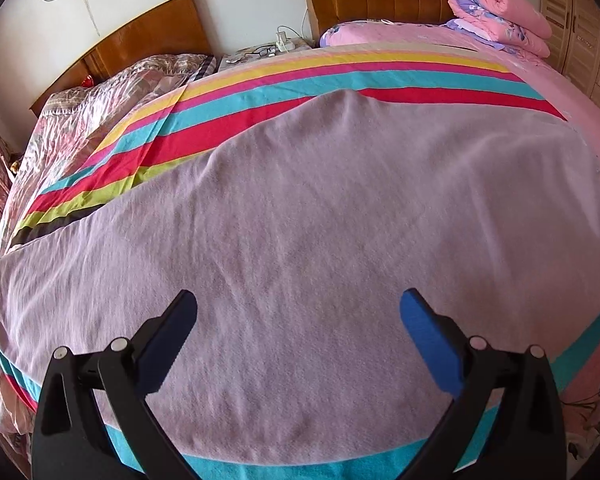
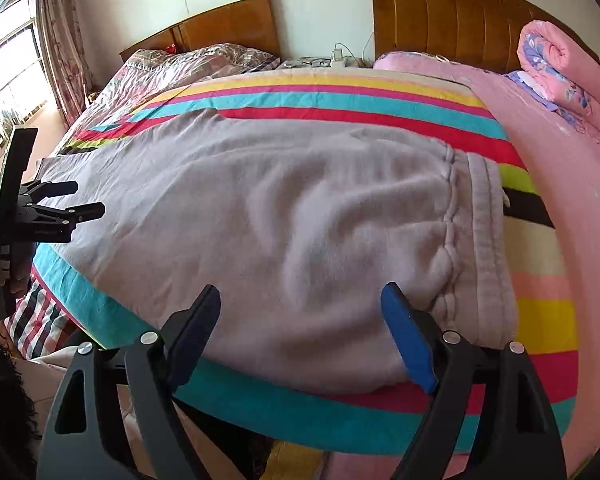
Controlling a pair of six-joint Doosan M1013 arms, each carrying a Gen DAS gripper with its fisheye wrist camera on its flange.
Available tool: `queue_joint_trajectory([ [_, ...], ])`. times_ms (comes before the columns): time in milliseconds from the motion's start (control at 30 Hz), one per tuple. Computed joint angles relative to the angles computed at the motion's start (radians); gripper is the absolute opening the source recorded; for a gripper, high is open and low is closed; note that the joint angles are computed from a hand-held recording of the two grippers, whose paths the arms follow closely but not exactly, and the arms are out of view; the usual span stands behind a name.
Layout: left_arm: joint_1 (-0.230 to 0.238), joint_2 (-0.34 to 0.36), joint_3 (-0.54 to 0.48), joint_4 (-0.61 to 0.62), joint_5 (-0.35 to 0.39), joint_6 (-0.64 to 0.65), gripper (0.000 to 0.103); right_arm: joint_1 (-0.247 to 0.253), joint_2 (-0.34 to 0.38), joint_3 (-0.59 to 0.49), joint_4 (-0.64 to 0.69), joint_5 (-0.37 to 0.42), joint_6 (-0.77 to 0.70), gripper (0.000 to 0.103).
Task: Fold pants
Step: 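Move both open tools toward the ribbed cuffs of the lavender pants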
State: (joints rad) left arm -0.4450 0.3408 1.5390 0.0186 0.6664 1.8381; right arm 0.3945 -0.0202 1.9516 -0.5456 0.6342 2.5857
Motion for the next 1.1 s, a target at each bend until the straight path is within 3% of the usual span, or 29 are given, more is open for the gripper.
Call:
queue_joint_trajectory([
  [167,0.014,0.046,-0.066,0.065,0.046,-0.060,0.102,-0.052,0.145,-0.157,0.172,-0.020,-0.295,0.085],
  [267,0.032,0.085,-0.121,0.066,0.110,-0.087,0.102,-0.067,0.225,-0.230,0.221,0.078,-0.347,0.085],
  [300,0.040,0.096,-0.133,0.052,0.134,-0.082,0.102,-0.068,0.235,-0.228,0.225,0.086,-0.361,0.085],
  [400,0.076,0.107,-0.145,-0.085,0.156,0.003,0.102,-0.079,0.204,-0.179,0.253,0.007,-0.372,0.088],
  [500,0.100,0.094,-0.127,-0.177,0.120,0.075,0.101,-0.066,0.207,-0.200,0.207,0.079,-0.321,0.087],
  [567,0.140,0.086,-0.122,-0.342,0.135,0.162,0.101,-0.051,0.214,-0.224,0.146,0.122,-0.237,0.087],
  [633,0.194,0.069,-0.103,-0.518,0.128,0.251,0.101,-0.035,0.221,-0.247,0.125,0.093,-0.217,0.087],
  [767,0.305,0.029,-0.051,-0.719,0.071,0.293,0.101,0.011,0.296,-0.367,0.163,0.049,-0.382,0.088],
  [867,0.400,0.009,-0.014,-0.788,0.021,0.246,0.101,0.042,0.390,-0.502,0.321,0.041,-0.626,0.088],
  [933,0.454,0.005,0.002,-0.751,-0.012,0.144,0.101,0.069,0.462,-0.604,0.430,0.046,-0.790,0.088],
  [1000,0.511,0.016,-0.005,-0.728,-0.009,0.040,0.101,0.099,0.541,-0.723,0.532,0.081,-0.958,0.088],
  [1100,0.581,0.027,-0.008,-0.768,0.008,-0.005,0.101,0.144,0.652,-0.898,0.635,0.140,-1.143,0.088],
])
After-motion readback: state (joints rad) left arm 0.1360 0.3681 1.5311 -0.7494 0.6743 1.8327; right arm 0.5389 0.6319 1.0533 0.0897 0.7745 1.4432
